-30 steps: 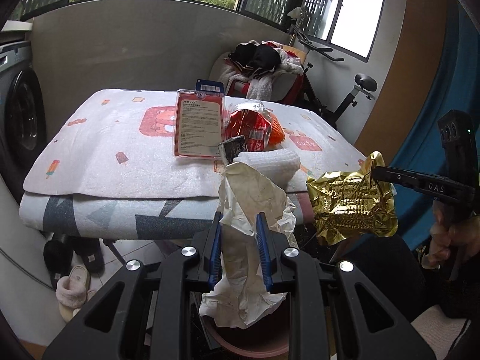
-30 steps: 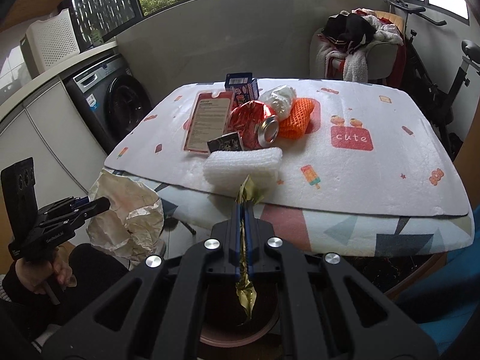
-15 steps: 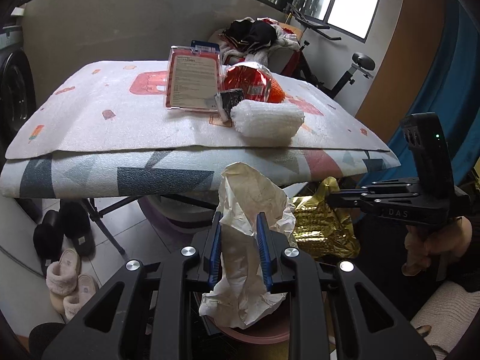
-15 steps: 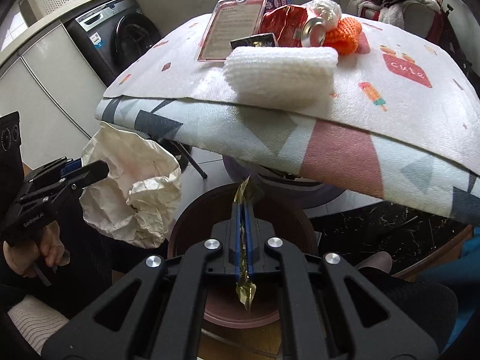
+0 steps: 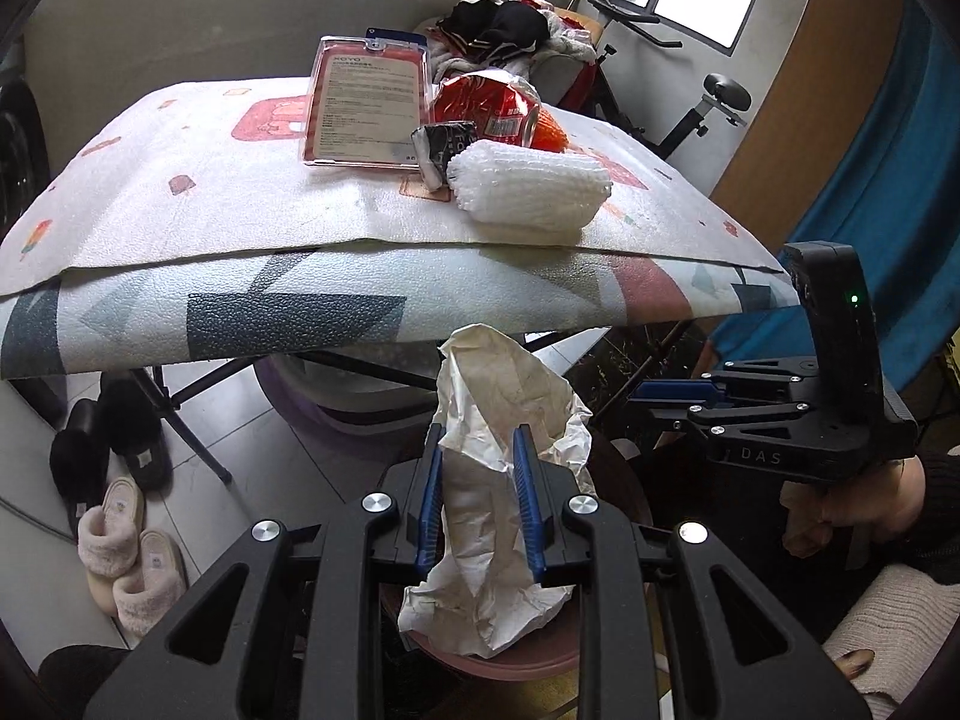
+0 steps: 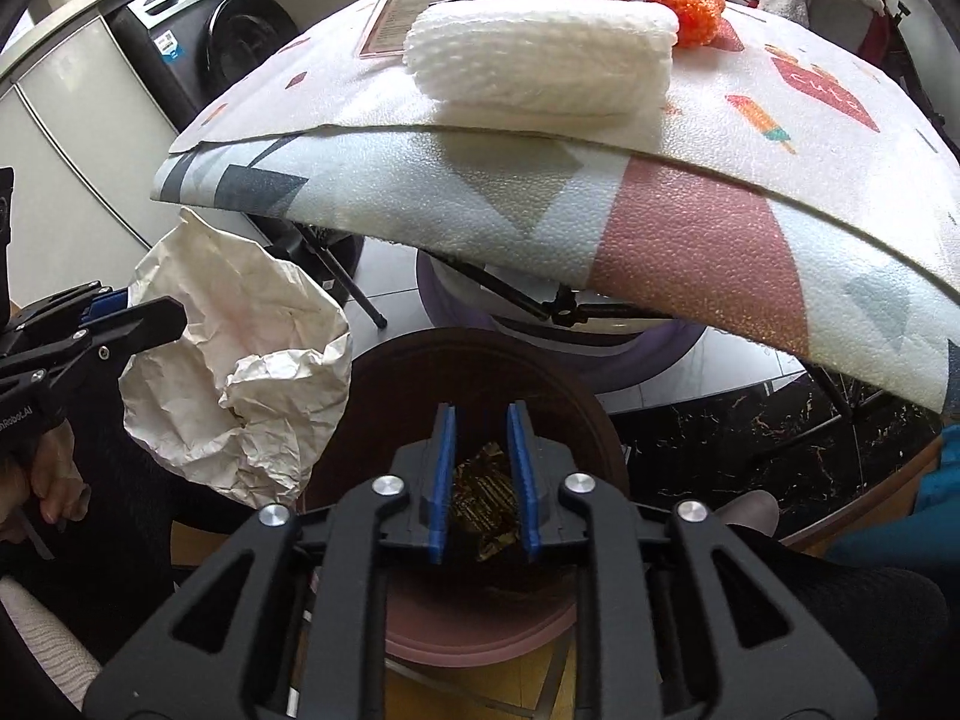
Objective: Collect trash
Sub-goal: 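Open the left tool over the bin to drop the white paper, then raise both tools back over the table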
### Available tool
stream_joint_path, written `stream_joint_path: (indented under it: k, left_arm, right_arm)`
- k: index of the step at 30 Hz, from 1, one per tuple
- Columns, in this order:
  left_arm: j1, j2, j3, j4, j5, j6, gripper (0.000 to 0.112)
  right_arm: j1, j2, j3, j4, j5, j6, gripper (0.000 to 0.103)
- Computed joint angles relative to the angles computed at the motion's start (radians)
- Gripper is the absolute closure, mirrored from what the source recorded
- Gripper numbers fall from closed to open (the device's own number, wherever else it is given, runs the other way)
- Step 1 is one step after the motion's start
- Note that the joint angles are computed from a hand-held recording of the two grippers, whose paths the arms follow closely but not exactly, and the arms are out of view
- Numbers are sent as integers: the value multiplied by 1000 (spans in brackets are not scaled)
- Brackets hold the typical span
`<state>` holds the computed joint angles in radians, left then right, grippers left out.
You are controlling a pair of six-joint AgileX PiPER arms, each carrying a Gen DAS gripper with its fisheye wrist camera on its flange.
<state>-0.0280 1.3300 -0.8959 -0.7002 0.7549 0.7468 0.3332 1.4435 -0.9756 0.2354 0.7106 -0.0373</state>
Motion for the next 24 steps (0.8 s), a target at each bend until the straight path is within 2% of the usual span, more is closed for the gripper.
stream_joint_path:
  k: [1, 3, 7, 14, 16, 24]
  left_arm:
    - [-3, 0, 0, 5, 0, -2, 90]
    - [-9, 1, 0, 13, 1, -10, 90]
    - [-15, 6, -3, 21, 6, -15, 90]
    - [-42, 7, -3, 26, 7, 0, 86]
    - [-65, 4, -2, 58, -7, -22, 74]
    - [-96, -22, 8, 134, -59, -99, 39]
  right_arm:
    - [-1, -10, 5, -12, -5, 12, 48]
    - [-2, -30, 17, -29, -19, 33, 34]
    - [-9, -42, 19, -50, -28, 64, 20]
    - [-17, -43, 12, -65, -23, 84, 15]
    - [-9, -37, 10, -71, -28, 94, 14]
    - [4, -36, 15, -94, -33, 115, 11]
